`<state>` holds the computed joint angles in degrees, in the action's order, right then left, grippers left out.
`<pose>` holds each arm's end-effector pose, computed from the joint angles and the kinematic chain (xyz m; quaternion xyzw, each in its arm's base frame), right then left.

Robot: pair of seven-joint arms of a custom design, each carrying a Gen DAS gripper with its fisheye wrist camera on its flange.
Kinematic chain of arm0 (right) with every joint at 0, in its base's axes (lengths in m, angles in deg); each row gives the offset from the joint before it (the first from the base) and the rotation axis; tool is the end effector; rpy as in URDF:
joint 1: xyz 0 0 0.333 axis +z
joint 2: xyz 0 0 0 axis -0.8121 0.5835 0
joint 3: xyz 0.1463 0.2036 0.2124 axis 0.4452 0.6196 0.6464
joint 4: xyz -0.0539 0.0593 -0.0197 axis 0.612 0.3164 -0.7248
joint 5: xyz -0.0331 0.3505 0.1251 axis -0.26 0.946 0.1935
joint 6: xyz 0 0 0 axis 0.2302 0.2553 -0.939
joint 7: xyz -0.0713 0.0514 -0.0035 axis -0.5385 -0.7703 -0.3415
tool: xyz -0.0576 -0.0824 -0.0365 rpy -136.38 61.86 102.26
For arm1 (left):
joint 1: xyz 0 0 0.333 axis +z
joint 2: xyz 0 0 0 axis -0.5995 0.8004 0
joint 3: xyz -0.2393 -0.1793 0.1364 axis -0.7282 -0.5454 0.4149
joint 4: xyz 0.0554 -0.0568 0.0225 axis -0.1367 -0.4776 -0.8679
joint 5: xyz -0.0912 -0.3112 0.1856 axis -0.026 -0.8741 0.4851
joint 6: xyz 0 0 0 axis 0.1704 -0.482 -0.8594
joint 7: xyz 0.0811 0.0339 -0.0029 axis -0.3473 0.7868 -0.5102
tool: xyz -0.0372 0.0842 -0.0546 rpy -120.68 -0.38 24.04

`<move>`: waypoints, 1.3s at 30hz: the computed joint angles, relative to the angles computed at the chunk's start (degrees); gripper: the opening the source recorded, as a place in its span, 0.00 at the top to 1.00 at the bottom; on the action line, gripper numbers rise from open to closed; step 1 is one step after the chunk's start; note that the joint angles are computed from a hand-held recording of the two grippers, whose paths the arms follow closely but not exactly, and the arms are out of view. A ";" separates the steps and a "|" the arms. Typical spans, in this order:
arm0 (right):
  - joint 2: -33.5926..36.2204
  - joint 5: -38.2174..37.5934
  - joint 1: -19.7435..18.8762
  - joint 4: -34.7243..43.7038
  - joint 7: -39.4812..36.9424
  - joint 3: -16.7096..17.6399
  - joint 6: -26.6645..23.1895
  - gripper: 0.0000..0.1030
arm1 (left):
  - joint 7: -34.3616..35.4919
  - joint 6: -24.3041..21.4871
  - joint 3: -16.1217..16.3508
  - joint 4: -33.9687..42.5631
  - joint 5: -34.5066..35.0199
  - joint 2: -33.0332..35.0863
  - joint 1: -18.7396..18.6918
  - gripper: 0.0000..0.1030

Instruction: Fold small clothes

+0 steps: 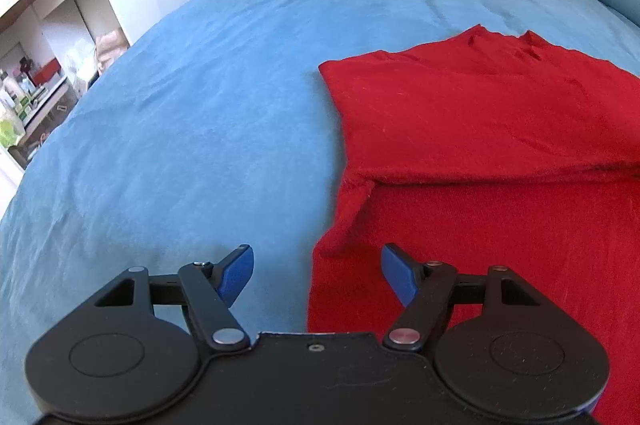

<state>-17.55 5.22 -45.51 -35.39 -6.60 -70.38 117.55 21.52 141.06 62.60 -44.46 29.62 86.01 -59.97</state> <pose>0.7277 0.0953 0.4306 -0.7094 0.5759 -0.2098 0.3480 0.5902 -0.3199 0.4822 -0.7614 0.5494 -0.1114 0.3257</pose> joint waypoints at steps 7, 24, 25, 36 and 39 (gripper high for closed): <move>-2.61 12.69 -9.49 -5.56 -17.08 12.45 7.81 0.07 | -5.34 1.52 0.11 -4.04 4.94 -2.18 -1.06 0.26; -43.70 35.45 -25.74 -34.89 -38.81 17.14 -10.70 0.00 | -14.77 -0.88 -8.26 -12.58 4.57 -19.59 -4.35 0.08; -46.63 33.02 -25.81 -37.23 -36.49 16.18 -12.17 0.00 | -14.86 -0.93 -8.85 -13.00 3.40 -20.43 -4.54 0.08; -64.91 21.63 -22.63 -56.38 -27.85 7.09 -21.60 0.00 | -21.30 -2.31 -12.90 -21.77 -8.67 -26.37 -6.78 0.04; -66.78 17.35 -22.65 -59.98 -23.64 7.33 -20.81 0.00 | -22.22 -2.32 -13.48 -24.12 -10.44 -26.76 -7.57 0.05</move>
